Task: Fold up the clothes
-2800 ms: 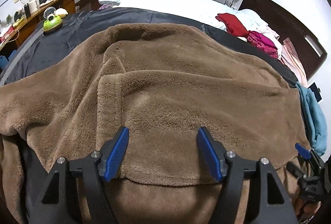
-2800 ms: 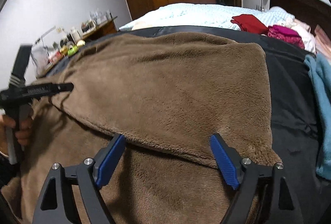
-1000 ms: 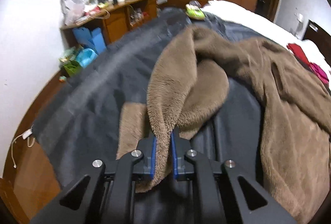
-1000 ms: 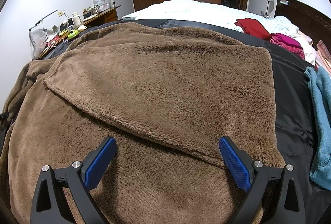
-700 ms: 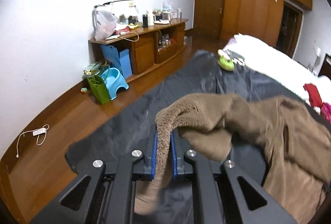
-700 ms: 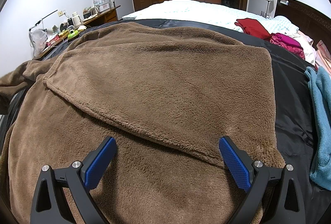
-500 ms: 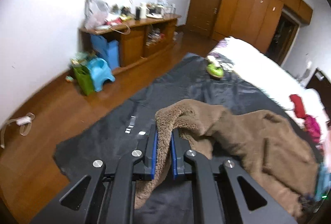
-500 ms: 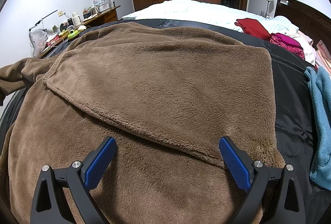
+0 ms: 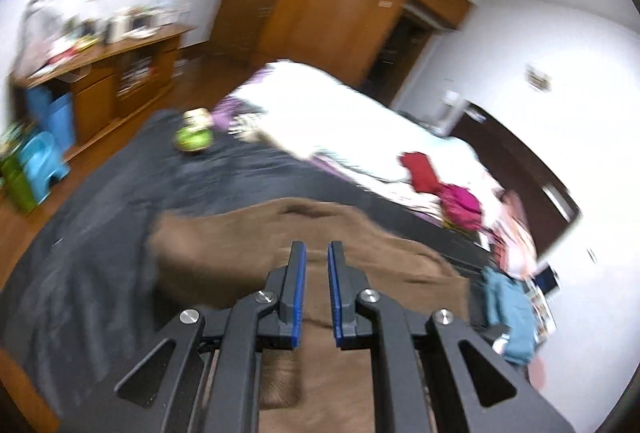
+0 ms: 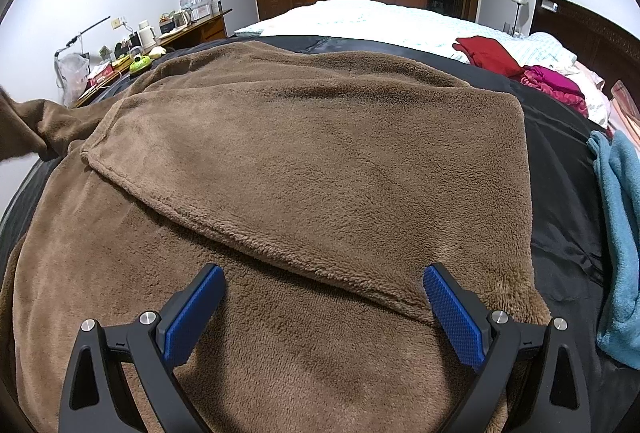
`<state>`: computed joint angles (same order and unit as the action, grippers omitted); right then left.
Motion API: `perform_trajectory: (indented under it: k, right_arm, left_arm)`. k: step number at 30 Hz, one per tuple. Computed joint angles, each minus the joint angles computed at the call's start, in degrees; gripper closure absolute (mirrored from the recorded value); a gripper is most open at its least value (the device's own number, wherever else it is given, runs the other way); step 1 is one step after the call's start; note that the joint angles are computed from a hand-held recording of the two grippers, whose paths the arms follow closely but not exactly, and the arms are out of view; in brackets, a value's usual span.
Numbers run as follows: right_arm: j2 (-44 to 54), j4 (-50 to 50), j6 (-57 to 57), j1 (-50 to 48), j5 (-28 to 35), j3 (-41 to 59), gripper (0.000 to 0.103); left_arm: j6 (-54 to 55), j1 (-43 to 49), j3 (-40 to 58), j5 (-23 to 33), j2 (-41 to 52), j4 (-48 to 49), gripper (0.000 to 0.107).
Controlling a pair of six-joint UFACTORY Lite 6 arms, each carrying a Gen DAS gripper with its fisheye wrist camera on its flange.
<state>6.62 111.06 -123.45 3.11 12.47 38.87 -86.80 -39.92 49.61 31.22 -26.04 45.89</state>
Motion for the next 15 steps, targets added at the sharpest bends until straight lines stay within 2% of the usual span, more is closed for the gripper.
perform_trajectory:
  k: [2,4,9,11,13,15]
  right_arm:
    - [-0.01,0.04,-0.04,-0.06,0.08,-0.06,0.002]
    - [-0.05,-0.46,0.41,-0.26,0.36,-0.11,0.002]
    - [-0.26,-2.05,1.95,-0.68,0.96,-0.22,0.002]
    - [-0.41,-1.16,1.17,-0.25,0.38,-0.32,0.002]
    - [-0.49,0.61,-0.45,0.35,-0.35,-0.42,0.002]
    - [-0.57,2.16,-1.88,0.82,-0.91,-0.51,0.002]
  left_arm:
    - [0.27,-2.74,7.43,-2.78,8.69,1.32,0.094]
    - [2.14,-5.02,14.33,-2.89,16.23,1.29,0.094]
    - [4.97,-8.84,22.23,4.66,26.47,2.93,0.094]
    - [3.43,-9.41,19.79,8.19,26.72,4.26,0.089]
    - [1.97,-9.78,15.62,9.88,25.91,5.0,0.067]
    - [0.6,-9.93,10.57,10.2,24.61,5.29,0.053]
